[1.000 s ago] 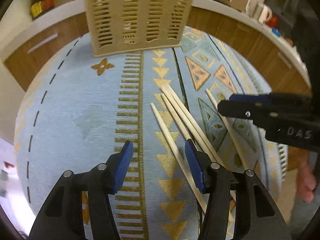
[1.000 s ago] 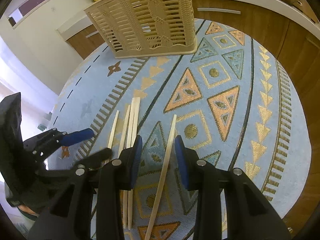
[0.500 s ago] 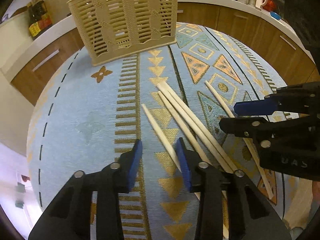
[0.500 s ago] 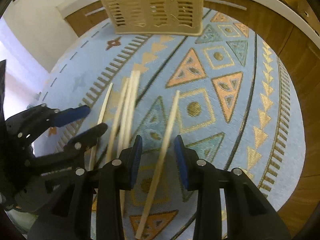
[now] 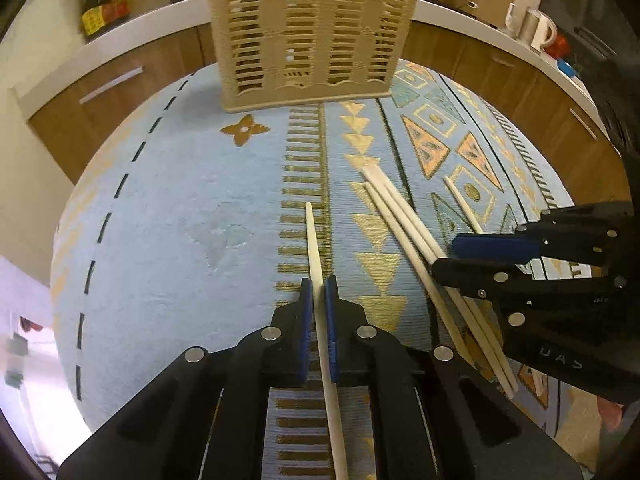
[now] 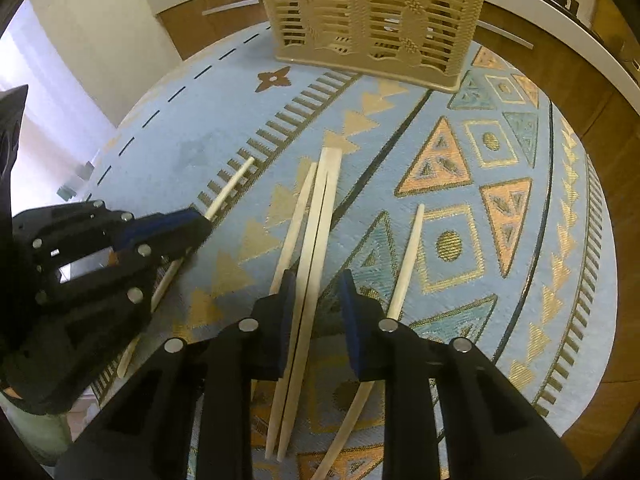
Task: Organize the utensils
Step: 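Grasp a chopstick with the left gripper while the right gripper grasps two chopsticks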
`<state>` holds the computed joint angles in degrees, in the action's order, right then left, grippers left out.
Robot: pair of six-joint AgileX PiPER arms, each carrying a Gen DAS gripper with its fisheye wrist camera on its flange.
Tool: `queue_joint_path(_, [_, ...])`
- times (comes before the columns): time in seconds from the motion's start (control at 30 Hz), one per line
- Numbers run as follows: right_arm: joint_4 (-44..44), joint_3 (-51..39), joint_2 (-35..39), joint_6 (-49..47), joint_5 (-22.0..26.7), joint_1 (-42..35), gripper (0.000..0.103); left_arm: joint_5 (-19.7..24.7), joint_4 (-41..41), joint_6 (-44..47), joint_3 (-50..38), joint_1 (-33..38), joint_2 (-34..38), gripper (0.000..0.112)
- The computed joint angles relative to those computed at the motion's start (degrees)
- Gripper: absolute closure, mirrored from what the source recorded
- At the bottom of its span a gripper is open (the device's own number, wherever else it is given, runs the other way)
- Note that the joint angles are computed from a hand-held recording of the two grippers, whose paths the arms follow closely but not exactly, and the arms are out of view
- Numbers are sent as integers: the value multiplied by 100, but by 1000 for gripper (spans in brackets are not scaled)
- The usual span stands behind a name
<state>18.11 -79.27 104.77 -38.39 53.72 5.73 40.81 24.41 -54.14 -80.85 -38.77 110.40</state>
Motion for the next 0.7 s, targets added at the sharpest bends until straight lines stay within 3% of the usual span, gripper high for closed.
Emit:
queue_joint_path(0.17, [-547, -119, 80, 564, -120, 342, 83, -213, -369, 278, 135, 139, -97, 106])
queue_joint_path(0.27, [-636, -427, 293, 630, 45, 375, 83, -107, -532, 516, 74, 114, -92, 100])
queue_joint_path(0.33, [-752, -651, 461, 773, 108, 482, 92, 38, -390, 457, -17, 27, -33, 100])
queue_joint_path(0.43, [-495, -633, 450, 570, 155, 326, 93, 272, 65, 19, -152, -132, 82, 108])
queue_joint_path(0.6, [334, -604, 270, 17, 311, -163, 93, -777, 126, -484, 494, 72, -310, 109])
queue_joint_path(0.7, [969, -648, 111, -474, 477, -462, 93, -1106, 563, -962, 767, 119, -647, 109])
